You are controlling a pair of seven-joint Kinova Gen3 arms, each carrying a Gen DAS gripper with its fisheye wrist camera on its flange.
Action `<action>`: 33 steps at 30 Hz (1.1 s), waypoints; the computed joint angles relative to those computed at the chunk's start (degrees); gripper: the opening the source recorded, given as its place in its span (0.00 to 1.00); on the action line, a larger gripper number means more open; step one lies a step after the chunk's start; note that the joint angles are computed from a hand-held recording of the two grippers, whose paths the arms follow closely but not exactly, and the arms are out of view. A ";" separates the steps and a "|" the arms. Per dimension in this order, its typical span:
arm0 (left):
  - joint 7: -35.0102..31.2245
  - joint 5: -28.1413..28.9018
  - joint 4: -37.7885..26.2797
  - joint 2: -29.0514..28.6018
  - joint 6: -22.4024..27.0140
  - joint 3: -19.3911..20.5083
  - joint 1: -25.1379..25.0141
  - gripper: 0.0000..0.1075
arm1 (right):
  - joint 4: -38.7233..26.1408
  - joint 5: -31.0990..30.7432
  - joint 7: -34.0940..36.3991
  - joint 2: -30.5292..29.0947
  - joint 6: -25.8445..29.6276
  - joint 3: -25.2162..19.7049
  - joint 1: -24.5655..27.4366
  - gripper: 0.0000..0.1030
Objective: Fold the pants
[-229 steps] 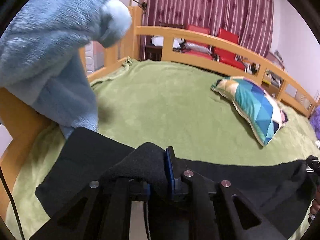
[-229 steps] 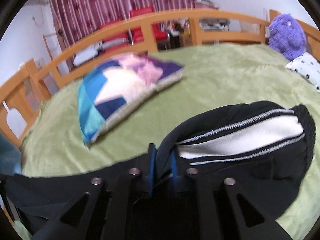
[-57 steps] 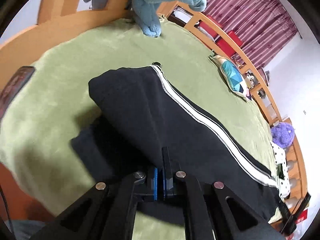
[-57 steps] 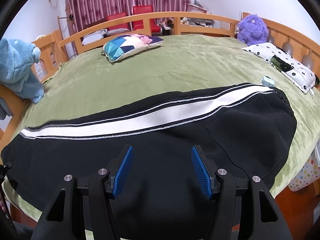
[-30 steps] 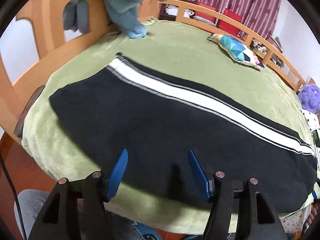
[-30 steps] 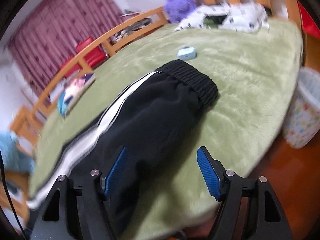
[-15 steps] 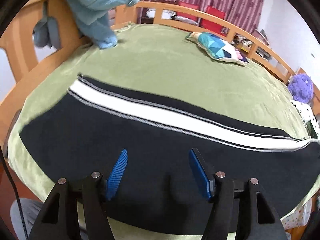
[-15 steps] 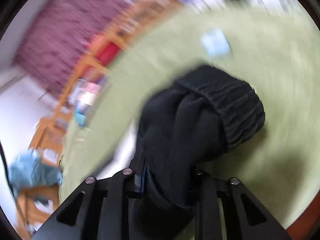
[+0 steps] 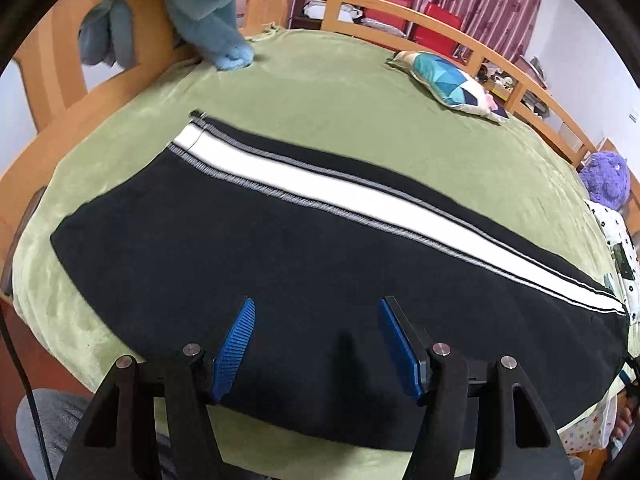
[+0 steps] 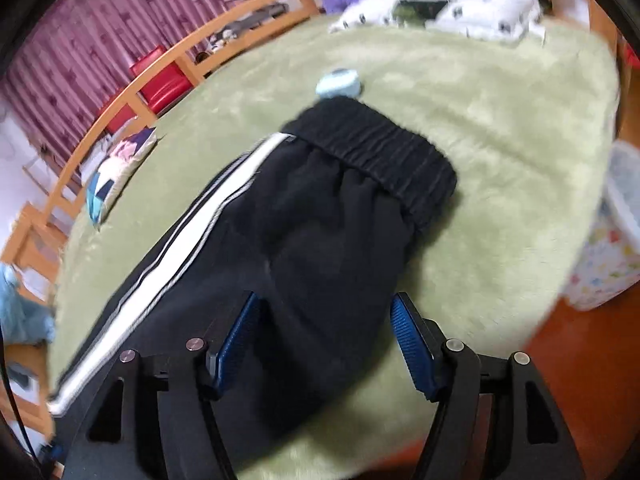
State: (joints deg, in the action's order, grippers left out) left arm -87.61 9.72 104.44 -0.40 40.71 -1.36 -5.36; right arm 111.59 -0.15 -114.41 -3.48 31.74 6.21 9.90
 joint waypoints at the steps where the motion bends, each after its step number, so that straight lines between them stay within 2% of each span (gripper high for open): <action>1: -2.33 1.84 0.62 -0.10 -0.14 -0.45 -0.83 0.58 | 0.19 2.33 -1.28 -1.29 0.20 -2.65 0.76 0.65; 5: -11.65 10.62 3.07 -0.82 -0.69 -3.23 -4.10 0.58 | -0.38 11.65 -7.50 -4.17 1.72 -13.27 2.68 0.65; 8: -18.64 17.61 4.78 -2.20 0.06 -10.80 -2.32 0.58 | -0.24 18.64 -14.49 -5.12 3.37 -21.24 2.32 0.65; 11: -25.63 24.60 6.93 -2.90 1.44 -17.84 -1.45 0.56 | -1.83 22.28 -21.46 -3.41 4.91 -29.05 2.80 0.65; 12: -27.96 26.93 7.48 -2.87 2.97 -18.85 -2.89 0.56 | -1.69 22.99 -23.68 -3.61 5.50 -30.83 2.56 0.65; 14: -32.62 31.58 8.05 -2.08 5.29 -17.96 -7.58 0.56 | -3.16 24.51 -27.24 -2.10 6.68 -33.24 0.65 0.65; 16: -37.28 36.22 8.72 -1.11 6.92 -16.49 -12.89 0.56 | -4.68 26.89 -30.45 -0.54 8.51 -34.77 -1.42 0.65; 18: -41.83 40.22 9.07 0.07 8.64 -14.29 -18.20 0.56 | -6.18 28.90 -33.90 0.90 10.35 -34.22 -5.87 0.65; 20: -43.47 41.38 9.33 0.50 8.24 -12.97 -20.99 0.56 | -7.59 29.66 -36.36 2.07 12.09 -34.36 -8.82 0.65; 24: -46.16 44.05 9.73 1.64 8.30 -12.87 -23.58 0.56 | -8.70 31.33 -40.31 3.39 13.87 -34.92 -13.10 0.65; 27: -43.84 42.63 7.54 4.58 6.93 -10.99 -23.84 0.55 | -9.32 32.73 -43.08 4.43 15.14 -34.66 -16.13 0.65; 31: -43.35 45.10 5.97 8.09 4.89 -8.62 -24.75 0.55 | -9.34 31.87 -44.11 4.76 15.24 -32.75 -18.94 0.65; 33: -40.73 43.36 4.74 9.22 2.76 -7.40 -23.98 0.50 | -8.64 31.89 -45.43 4.23 15.45 -32.17 -20.23 0.65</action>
